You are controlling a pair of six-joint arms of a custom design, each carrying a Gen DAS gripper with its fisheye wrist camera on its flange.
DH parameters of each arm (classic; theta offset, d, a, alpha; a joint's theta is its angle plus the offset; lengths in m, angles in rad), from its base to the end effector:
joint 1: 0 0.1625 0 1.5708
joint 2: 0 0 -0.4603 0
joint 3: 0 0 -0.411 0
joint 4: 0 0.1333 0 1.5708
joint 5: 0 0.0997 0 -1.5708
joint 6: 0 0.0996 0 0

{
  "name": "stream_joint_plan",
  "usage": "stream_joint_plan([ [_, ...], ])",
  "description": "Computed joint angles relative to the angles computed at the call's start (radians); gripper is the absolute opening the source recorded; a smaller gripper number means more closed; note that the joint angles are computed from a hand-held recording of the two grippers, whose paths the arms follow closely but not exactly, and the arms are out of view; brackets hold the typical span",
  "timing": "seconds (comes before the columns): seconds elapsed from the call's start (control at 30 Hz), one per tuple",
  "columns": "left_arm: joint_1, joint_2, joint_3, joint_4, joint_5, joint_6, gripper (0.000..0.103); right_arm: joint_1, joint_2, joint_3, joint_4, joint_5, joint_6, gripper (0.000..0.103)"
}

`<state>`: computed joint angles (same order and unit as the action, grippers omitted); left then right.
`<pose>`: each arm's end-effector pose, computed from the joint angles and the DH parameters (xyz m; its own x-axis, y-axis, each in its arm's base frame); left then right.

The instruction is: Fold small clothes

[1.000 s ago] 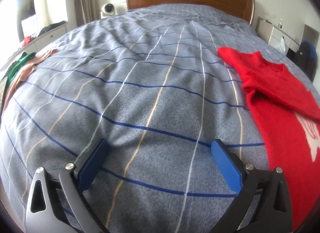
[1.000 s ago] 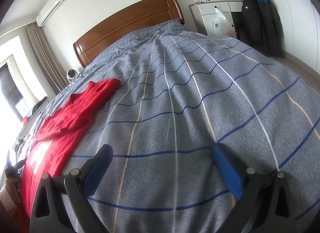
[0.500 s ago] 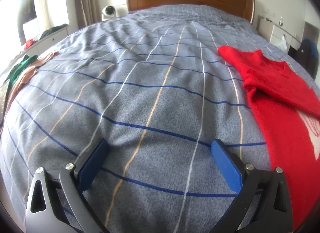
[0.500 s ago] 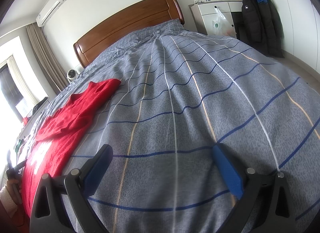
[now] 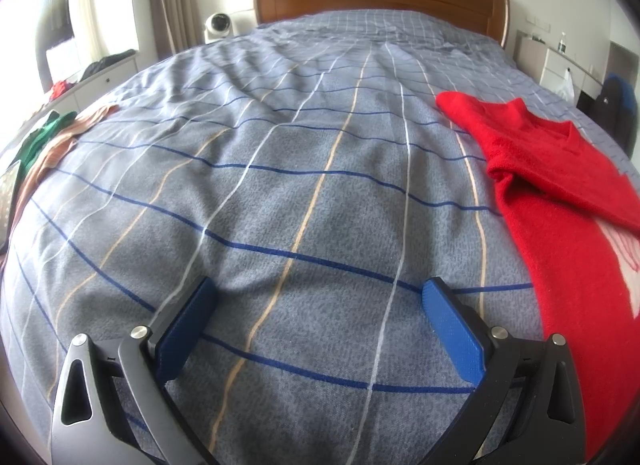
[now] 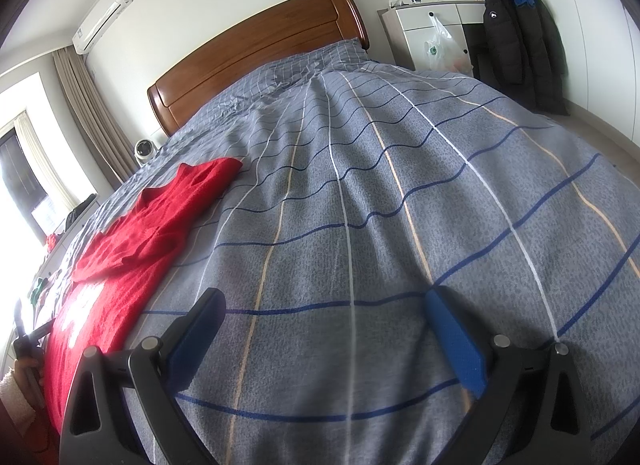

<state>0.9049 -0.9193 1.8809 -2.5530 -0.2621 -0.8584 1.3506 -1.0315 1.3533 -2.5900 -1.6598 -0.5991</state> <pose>-0.1991 -0.6250 0.1677 -0.6086 -0.5006 -0.6156 0.2402 0.6232 -0.7443 -0.0460 -0.7751 0.4155 -0.8868 -0.1961 0.4184 -0.4028 0.7718 -0.4920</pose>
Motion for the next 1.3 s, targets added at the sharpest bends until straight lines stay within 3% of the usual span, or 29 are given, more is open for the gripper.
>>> stream_joint_plan([
  [0.37, 0.001, 0.001, -0.001, -0.005, 0.003, 0.007, 0.103, 0.001, 0.002, -0.002, 0.001, -0.004, 0.000, 0.099],
  [0.5, -0.005, -0.025, -0.008, 0.100, -0.019, -0.077, 0.101, 0.022, 0.019, -0.023, 0.025, -0.076, -0.004, 0.101],
  [0.57, -0.024, -0.066, 0.019, 0.024, -0.109, -0.044, 0.098, 0.046, 0.036, -0.052, 0.065, -0.158, -0.012, 0.101],
  [0.63, -0.062, -0.108, 0.078, -0.157, -0.209, 0.058, 0.097, 0.075, 0.048, -0.095, 0.151, -0.233, -0.001, 0.101],
  [0.67, -0.079, -0.126, 0.101, -0.195, -0.252, 0.079, 0.097, 0.081, 0.034, -0.099, 0.194, -0.209, 0.033, 0.100],
  [0.77, -0.120, -0.173, 0.141, -0.134, -0.426, 0.031, 0.097, 0.079, -0.063, -0.050, 0.354, 0.001, 0.115, 0.100],
  [0.83, -0.129, -0.169, 0.150, -0.091, -0.545, 0.007, 0.097, 0.086, -0.122, 0.005, 0.491, 0.057, 0.134, 0.100],
  [0.93, -0.122, -0.146, 0.152, -0.068, -0.654, -0.027, 0.090, 0.085, -0.188, 0.102, 0.653, 0.104, 0.159, 0.100],
  [1.03, -0.110, -0.138, 0.151, -0.074, -0.674, -0.024, 0.089, 0.096, -0.233, 0.213, 0.647, 0.064, 0.122, 0.100],
  [1.2, -0.085, -0.150, 0.137, -0.016, -0.709, -0.031, 0.066, 0.086, -0.231, 0.273, 0.593, 0.034, 0.170, 0.091],
  [1.27, -0.079, -0.152, 0.130, 0.014, -0.725, -0.022, 0.049, 0.085, -0.217, 0.264, 0.594, 0.056, 0.193, 0.071],
  [1.3, -0.079, -0.153, 0.129, 0.023, -0.729, -0.020, 0.028, 0.092, -0.205, 0.256, 0.610, 0.041, 0.200, 0.060],
])
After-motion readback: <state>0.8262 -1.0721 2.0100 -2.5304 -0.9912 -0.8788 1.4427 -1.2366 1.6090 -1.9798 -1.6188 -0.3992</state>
